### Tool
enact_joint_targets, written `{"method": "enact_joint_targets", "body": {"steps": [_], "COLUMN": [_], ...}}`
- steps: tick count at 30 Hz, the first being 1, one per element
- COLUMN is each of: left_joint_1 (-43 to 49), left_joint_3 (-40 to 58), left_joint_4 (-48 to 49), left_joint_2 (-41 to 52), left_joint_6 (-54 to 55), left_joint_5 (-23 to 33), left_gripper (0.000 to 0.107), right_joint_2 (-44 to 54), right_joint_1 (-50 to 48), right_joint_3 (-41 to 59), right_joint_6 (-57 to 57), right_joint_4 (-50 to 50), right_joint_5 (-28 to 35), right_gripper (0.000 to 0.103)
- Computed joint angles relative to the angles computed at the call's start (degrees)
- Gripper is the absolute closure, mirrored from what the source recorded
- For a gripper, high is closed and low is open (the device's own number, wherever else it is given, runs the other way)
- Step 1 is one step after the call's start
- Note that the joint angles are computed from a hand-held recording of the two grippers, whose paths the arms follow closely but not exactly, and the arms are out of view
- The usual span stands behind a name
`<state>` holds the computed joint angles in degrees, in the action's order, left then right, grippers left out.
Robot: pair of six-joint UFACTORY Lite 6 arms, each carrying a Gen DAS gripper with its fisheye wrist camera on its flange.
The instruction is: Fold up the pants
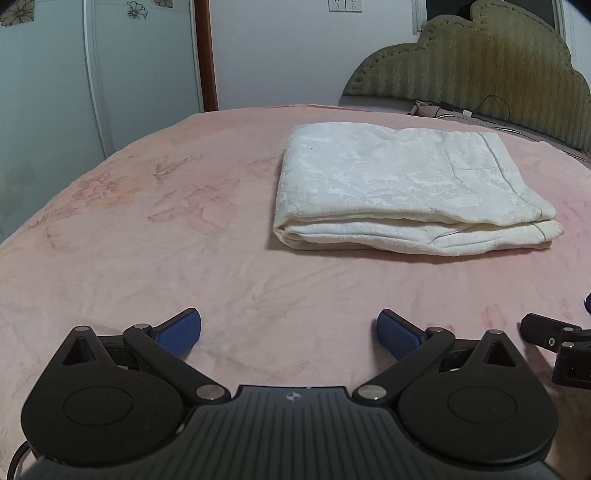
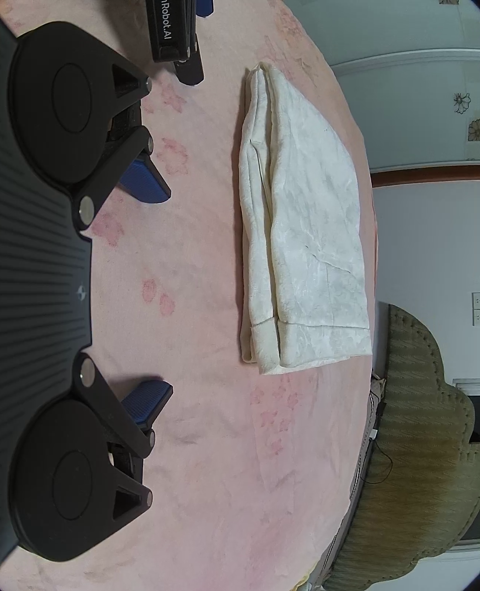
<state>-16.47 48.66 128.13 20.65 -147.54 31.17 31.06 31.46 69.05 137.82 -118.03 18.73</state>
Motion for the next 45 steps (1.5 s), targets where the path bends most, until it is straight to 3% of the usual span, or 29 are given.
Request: {"method": "enact_joint_targets", "body": {"steps": [28, 37, 45], "left_joint_1": [1.2, 1.1, 1.1], "left_joint_3": [-0.7, -0.8, -0.5], "left_joint_4": [3.7, 3.6, 3.2], "left_joint_2": [-0.8, -0.8, -0.7], "left_joint_6": [-3.0, -2.9, -2.4], "left_joint_5": [-1.5, -1.4, -1.6], "left_gripper": [0.004, 0.004, 0.004], "right_joint_2": [-0.5, -0.5, -0.7], "right_joint_1": [-0.6, 0.3, -0.5], "right_joint_3": [-1.0, -1.1, -1.0], "right_joint_6": [4.1, -0.4, -1.4], "right_joint_4": [-3.8, 2.6, 2.7], "right_joint_5": [-0.2, 2.6, 1.3], "right_gripper": [0.000, 0.000, 0.000]}}
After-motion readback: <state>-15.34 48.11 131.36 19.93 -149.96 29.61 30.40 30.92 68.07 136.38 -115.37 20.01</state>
